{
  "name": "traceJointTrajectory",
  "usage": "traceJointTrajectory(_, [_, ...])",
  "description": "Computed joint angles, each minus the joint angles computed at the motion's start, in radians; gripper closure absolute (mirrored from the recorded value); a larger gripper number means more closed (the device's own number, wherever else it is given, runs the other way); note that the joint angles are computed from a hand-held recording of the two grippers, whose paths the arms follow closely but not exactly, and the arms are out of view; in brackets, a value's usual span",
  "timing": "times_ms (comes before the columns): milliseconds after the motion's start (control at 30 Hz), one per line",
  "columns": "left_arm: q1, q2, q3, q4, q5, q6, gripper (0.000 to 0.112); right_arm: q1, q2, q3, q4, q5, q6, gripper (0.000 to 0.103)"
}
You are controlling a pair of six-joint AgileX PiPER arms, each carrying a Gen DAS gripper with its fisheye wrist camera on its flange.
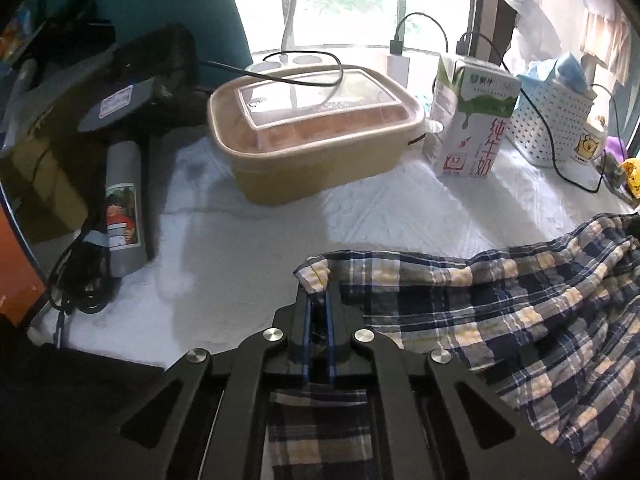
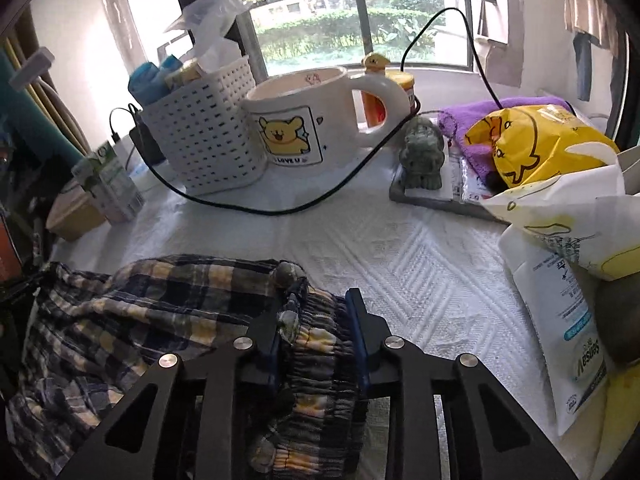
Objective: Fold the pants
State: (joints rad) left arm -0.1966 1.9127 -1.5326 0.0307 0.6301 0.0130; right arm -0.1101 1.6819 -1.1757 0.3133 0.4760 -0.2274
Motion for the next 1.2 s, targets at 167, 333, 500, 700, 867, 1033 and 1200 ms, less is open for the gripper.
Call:
traceJointTrajectory(167, [0.059, -0.035, -0.036, -0.162, 0.004, 0.194, 0.108, 0.054, -0.053, 0.031, -0.199, -0.061, 0.186, 0.076])
traceJointTrajectory(333, [0.073, -0.035, -0.111, -0.275, -0.01, 0.334, 0.108, 0.113, -0.059, -0.042, -0.509, -0.029, 0.472, 0.076])
traceJointTrajectory(500, [0.085, 0.049, -0.22, -0.368, 0.01, 0.438, 0.108, 0.145, 0.015, -0.166, -0.713, 0.078, 0.659, 0.076])
traceJointTrajectory(700, [0.058, 0.082, -0.217, -0.425, -0.065, 0.532, 0.108, 0.17, 0.094, -0.257, -0.839, 0.176, 0.793, 0.076])
traceJointTrajectory(867, [0.048, 0.17, -0.357, -0.431, -0.006, 0.542, 0.103, 0.186, 0.124, -0.27, -0.929, 0.218, 0.901, 0.072])
traceJointTrajectory(1033, [0.098, 0.161, -0.374, -0.555, 0.048, 0.584, 0.032, 0.209, -0.026, -0.125, -0.962, 0.191, 0.966, 0.01])
traceJointTrajectory(1200, [0.135, 0.001, -0.162, -0.654, 0.01, 0.693, 0.032, 0.243, -0.222, 0.056, -0.969, 0.194, 0.975, 0.01])
